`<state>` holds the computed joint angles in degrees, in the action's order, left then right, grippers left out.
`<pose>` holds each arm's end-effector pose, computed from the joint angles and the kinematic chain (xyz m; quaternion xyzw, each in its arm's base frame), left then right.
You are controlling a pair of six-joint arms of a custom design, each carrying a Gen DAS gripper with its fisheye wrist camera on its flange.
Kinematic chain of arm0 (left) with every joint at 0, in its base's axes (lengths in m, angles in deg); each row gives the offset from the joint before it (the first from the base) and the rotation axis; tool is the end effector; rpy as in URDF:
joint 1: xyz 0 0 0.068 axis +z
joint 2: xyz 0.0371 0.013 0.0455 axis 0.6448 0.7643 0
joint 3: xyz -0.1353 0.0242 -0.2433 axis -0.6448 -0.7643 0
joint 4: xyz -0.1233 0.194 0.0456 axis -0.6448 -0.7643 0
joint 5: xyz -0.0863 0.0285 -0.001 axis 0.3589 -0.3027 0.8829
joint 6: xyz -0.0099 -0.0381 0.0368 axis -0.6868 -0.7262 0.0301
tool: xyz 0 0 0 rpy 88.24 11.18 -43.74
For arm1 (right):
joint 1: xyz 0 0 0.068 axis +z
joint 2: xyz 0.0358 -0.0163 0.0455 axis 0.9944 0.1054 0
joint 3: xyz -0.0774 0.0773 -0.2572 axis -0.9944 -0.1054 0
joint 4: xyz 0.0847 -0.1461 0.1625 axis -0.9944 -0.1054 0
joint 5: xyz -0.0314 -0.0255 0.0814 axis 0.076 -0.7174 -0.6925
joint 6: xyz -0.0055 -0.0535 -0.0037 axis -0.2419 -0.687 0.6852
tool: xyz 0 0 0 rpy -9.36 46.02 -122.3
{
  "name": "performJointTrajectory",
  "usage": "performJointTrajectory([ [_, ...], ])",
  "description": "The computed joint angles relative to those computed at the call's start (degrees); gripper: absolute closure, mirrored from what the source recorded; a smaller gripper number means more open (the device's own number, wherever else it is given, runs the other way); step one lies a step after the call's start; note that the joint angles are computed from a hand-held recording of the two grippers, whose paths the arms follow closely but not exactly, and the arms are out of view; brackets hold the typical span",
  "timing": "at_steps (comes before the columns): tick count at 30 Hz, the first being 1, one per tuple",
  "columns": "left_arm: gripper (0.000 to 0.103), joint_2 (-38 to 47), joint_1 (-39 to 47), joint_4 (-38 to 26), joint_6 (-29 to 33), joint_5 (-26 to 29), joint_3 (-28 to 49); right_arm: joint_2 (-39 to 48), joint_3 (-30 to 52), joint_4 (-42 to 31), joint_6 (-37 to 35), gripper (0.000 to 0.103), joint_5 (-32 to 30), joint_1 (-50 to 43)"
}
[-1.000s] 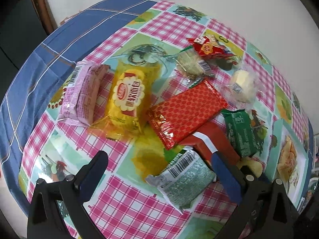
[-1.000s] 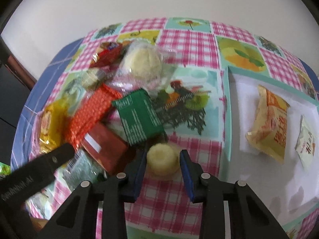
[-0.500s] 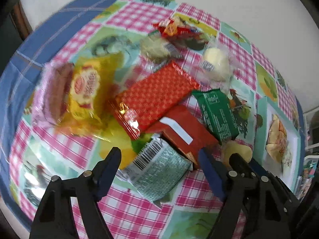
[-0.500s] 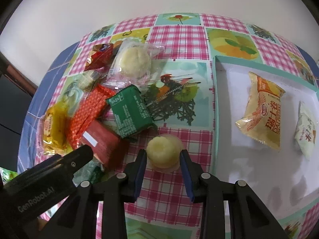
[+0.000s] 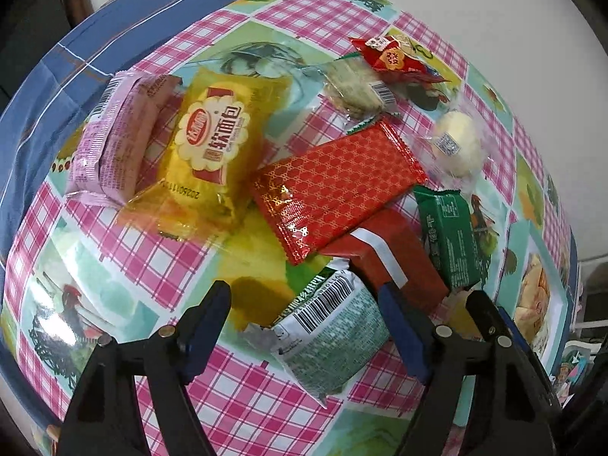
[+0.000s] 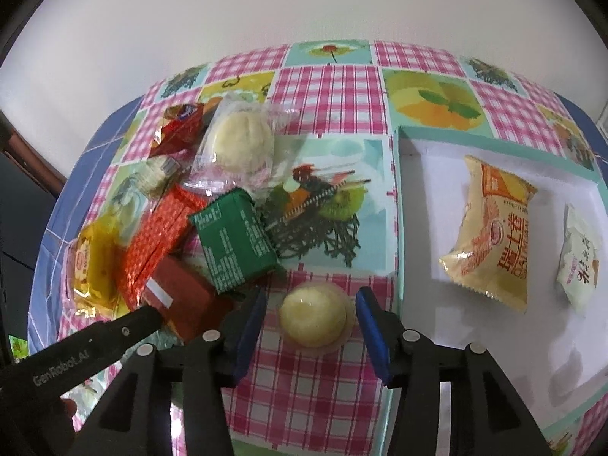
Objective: Organize snacks
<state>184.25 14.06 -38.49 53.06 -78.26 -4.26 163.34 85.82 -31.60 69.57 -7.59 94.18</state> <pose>0.3527 -0.1783 0.1643 0.0603 0.9872 -0.1152 0.0923 0.2661 0.0413 0.1718 0.2906 0.9237 0.0228 0.2487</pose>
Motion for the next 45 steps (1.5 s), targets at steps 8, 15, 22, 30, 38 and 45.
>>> performJointTrajectory([
  [8, 0.022, 1.06, -1.25, -0.38, 1.8, -0.73, 2.28, 1.18, 0.65, 0.02, -0.57, 0.06, -0.74, -0.83],
  [15, 0.023, 3.05, -4.25, -1.24, 5.33, -0.62, 5.29, 0.98, 0.97, -2.68, -0.74, 0.064, -2.81, -0.77],
  [22, 0.022, 4.35, -5.34, -2.49, 6.46, -1.66, 6.5, 0.03, 0.16, -3.32, -0.24, 0.065, -3.73, -0.92],
  [30, 0.022, 3.41, -8.86, -5.02, 10.71, -7.03, 6.83, -0.72, -0.58, -2.96, 0.16, 0.065, -4.79, -1.82],
  [38, 0.051, 3.33, -8.65, -2.91, 6.57, -6.39, 5.96, -0.16, 0.13, -3.03, -0.05, 0.065, -3.37, -1.25],
  [45, 0.052, 3.36, -5.55, -1.73, 4.79, -3.66, 5.21, 0.54, 2.48, -2.97, -1.99, 0.06, 1.24, 0.0],
])
